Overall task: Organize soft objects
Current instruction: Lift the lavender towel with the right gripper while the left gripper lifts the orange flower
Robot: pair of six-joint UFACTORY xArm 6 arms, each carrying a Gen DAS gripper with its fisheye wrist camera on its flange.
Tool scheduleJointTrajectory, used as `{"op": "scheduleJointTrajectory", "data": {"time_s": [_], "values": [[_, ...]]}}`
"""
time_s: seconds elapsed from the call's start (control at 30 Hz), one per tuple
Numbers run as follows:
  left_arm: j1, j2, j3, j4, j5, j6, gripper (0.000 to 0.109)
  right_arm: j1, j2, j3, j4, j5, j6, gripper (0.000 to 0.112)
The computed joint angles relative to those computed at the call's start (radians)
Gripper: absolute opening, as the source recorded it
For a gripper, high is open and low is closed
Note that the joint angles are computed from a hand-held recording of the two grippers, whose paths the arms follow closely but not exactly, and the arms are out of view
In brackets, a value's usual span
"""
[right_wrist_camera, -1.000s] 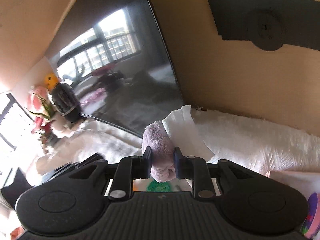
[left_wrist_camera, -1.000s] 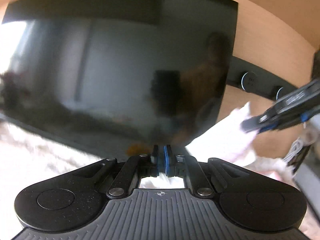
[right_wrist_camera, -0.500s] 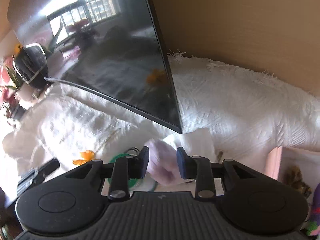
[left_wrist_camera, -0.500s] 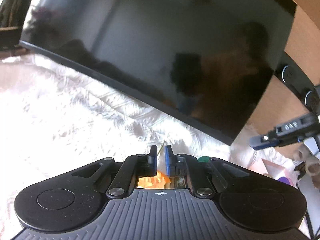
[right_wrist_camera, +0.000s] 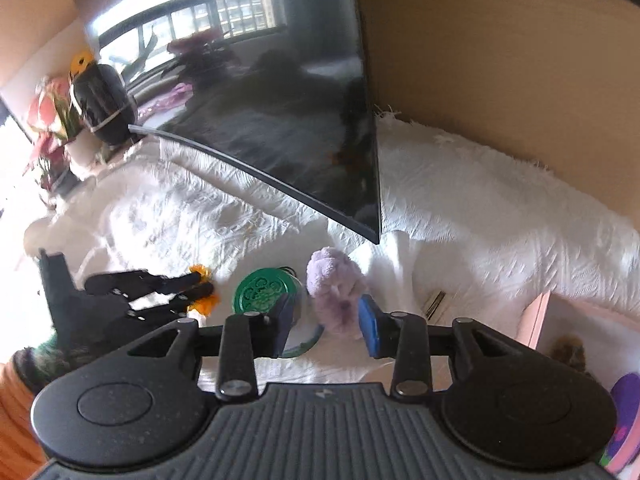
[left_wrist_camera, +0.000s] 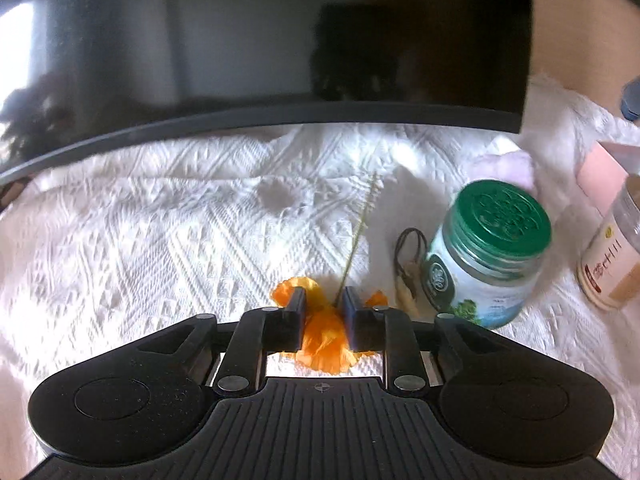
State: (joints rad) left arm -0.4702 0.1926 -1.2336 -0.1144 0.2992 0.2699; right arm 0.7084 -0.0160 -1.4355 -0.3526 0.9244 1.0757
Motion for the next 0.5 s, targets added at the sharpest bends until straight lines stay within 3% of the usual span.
{"op": "scheduleJointTrajectory", "data": {"time_s": [0.17,0.4,0.5], "values": [[0.006,-0.011,-0.001,-0.039,0.032,0.05,0.026,-0.041,0.022,0.008,0.148,-0.099,0.078,0.036],[-0.005,-0.033,0.089,-0.137,-0.116,0.091,0.024,-0.07,0.207,-0.125,0.111,-0.016,0.262,0.036],[-0.015,-0.043,0.131,-0.164,-0.19,0.098,0.023,-0.094,0.277,-0.161,0.168,-0.048,0.207,0.038]]}}
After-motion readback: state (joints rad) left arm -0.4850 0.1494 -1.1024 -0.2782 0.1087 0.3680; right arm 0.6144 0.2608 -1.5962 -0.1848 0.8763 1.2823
